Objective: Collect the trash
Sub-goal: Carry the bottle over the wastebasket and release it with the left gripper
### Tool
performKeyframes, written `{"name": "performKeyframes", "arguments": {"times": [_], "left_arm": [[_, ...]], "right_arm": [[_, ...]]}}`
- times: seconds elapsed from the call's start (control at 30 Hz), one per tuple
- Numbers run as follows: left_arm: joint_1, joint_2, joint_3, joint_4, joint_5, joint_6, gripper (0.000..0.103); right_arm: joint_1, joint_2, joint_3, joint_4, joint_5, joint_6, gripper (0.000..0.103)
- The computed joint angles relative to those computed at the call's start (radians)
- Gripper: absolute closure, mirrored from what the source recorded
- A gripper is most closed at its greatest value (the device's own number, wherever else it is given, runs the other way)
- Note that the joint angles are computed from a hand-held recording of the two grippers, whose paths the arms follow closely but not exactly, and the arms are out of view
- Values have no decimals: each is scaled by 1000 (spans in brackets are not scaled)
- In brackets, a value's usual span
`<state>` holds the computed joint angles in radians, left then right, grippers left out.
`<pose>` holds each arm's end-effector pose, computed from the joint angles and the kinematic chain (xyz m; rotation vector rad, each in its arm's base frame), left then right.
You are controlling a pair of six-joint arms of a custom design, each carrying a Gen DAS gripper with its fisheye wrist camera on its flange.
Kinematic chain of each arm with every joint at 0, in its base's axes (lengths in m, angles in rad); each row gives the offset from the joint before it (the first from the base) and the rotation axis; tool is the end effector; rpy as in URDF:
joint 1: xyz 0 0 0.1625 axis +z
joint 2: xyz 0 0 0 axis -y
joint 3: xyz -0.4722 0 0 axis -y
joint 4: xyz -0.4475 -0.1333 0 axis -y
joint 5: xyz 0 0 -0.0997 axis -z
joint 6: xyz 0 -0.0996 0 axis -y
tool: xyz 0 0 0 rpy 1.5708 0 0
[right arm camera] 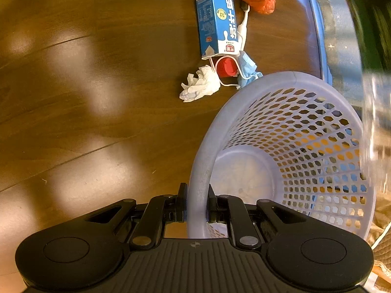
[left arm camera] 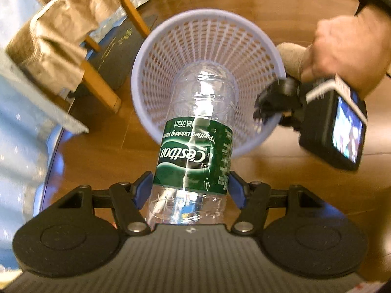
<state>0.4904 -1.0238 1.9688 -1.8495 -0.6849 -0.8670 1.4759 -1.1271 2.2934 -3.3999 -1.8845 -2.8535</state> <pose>-0.3836 -0.4433 0.0920 0.5638 2.0420 -0.4134 0.0532 -0.5231 0.1643 2.3681 -0.5942 -0.3029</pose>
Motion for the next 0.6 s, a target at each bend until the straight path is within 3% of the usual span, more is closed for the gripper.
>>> {"name": "performKeyframes", "arguments": {"times": [0.4,0.47,0.6], "left_arm": [[106,88,-87,-211,49,181,36],[113,92,-87,-248,57,180,30],[106,83,-79,-248,77,156,30]], "right_arm": [[0,-1,-5,16,-2,15,94],[1,-1,-4,15,-2,17,94],[2,0,-4,15,-8,23,94]]}}
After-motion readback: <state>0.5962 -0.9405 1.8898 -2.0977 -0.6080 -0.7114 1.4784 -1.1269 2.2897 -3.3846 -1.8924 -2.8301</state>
